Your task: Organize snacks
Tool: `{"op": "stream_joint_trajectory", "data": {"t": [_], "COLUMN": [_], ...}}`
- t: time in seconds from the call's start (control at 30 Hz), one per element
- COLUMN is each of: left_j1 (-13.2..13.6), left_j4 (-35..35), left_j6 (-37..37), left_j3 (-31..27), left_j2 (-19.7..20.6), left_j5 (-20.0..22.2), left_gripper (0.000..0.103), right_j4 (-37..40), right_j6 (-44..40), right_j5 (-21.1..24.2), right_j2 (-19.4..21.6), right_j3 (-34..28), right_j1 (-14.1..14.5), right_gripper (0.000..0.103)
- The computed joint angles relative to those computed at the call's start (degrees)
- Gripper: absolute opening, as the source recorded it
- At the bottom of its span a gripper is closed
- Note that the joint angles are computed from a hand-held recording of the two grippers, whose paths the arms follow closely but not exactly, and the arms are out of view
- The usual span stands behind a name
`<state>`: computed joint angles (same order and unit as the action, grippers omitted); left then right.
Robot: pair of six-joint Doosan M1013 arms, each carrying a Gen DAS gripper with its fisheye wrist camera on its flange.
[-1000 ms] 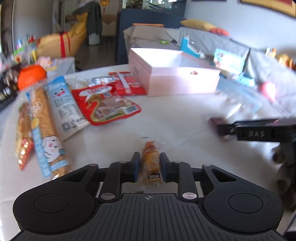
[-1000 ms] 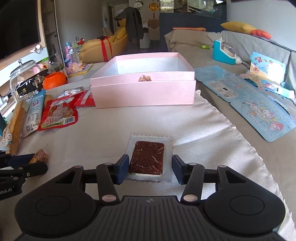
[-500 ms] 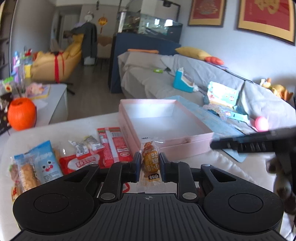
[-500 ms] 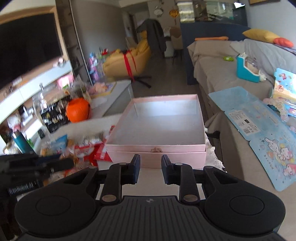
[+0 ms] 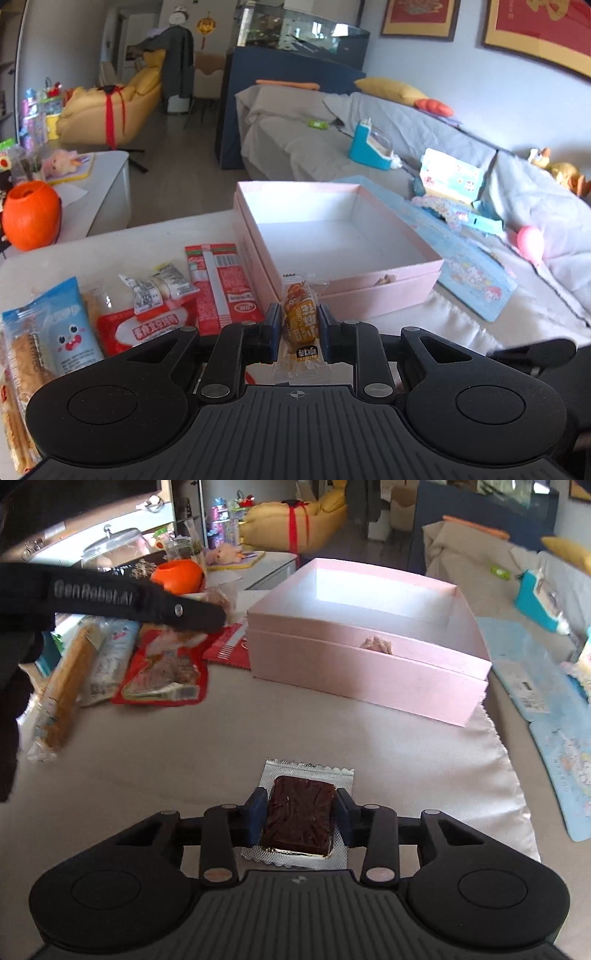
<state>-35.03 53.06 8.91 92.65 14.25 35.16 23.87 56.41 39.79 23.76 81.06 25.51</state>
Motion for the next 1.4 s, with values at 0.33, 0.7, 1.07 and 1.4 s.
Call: {"op": "stream_joint_trajectory", "data": {"t": [0.33, 0.7, 1.07, 1.4], "left_j1": [6.1, 7.3, 0.1, 1.4], "left_j4": [-7.4, 3.5, 10.6, 6.2], "left_j6": [4.8, -6.8, -27.3, -29.8], "left_j3": [-8.3, -0.7, 13.6, 18.5], "left_j2": [3.4, -0.4, -10.9, -13.0], "left_j5": [-8.2, -9.4, 19.5, 13.1], "left_gripper": [0.031, 0.03, 0.03, 0.03], "right_j4": [-2.2, -13.4, 4.1, 10.4], "right_j6": [-1.2, 18.5, 0.8, -4.0], "right_j5": [-21.4, -11.6, -1.3, 4.8], "right_j2": [-0.5, 4.5, 4.3, 5.2], "right_j3": [-3.6, -9.8, -7.8, -8.7], "right_j1": [1.2, -0.2, 1.9, 5.8], "right_gripper": [0.05, 0.074, 0.074, 0.074]}}
